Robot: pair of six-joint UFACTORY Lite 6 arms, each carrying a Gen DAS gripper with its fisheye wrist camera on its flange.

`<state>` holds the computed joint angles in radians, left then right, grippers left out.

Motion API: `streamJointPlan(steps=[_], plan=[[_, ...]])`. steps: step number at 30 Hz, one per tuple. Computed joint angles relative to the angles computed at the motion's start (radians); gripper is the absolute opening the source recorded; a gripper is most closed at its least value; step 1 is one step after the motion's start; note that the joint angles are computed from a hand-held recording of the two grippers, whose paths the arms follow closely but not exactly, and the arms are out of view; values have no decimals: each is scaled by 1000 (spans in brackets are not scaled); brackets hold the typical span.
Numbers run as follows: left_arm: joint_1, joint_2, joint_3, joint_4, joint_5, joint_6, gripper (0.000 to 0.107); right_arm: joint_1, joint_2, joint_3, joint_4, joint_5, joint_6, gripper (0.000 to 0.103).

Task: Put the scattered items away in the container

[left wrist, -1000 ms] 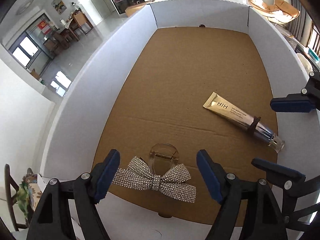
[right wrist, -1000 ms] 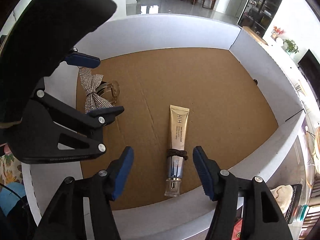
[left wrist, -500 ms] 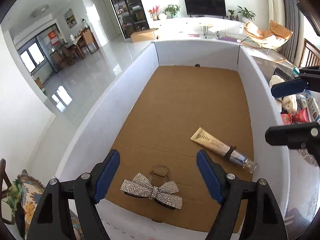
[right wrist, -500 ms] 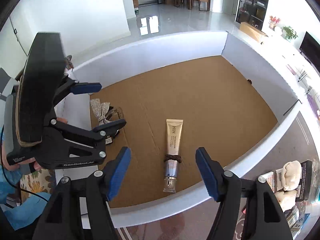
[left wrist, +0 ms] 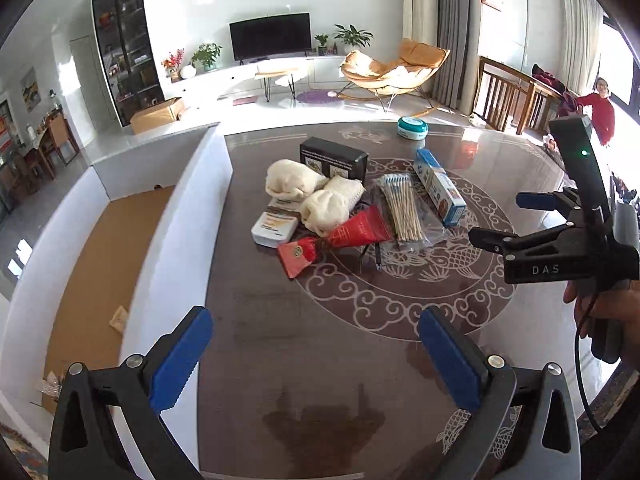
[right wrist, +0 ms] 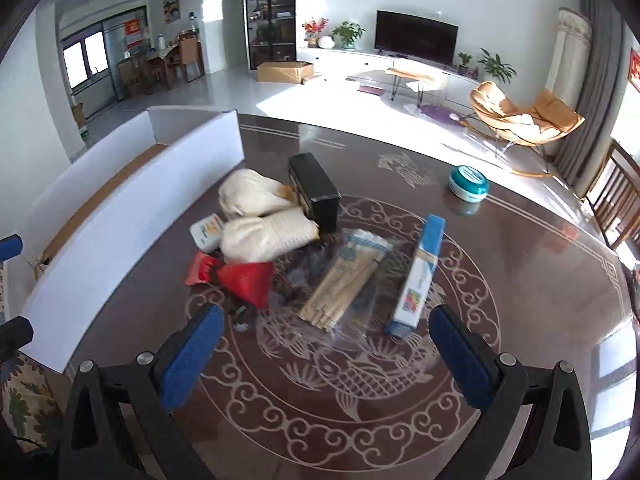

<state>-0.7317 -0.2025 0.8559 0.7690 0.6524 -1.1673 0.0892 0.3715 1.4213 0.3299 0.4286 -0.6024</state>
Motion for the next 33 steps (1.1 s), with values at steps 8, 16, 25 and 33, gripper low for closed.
streamJointPlan(steps=[8, 16, 25, 33], plan=[[-59, 525, 204, 219, -87, -337, 103, -199, -83, -361, 367, -180, -376, 103], [-38, 559, 186, 321, -175, -484, 103, -174, -24, -362, 585, -251, -534, 103], [-23, 563, 164, 406, -228, -587, 103, -175, -13, -379, 729, -269, -674, 103], [-19, 577, 174, 422, -231, -599, 103, -174, -14, -380, 731, -269, -675, 103]])
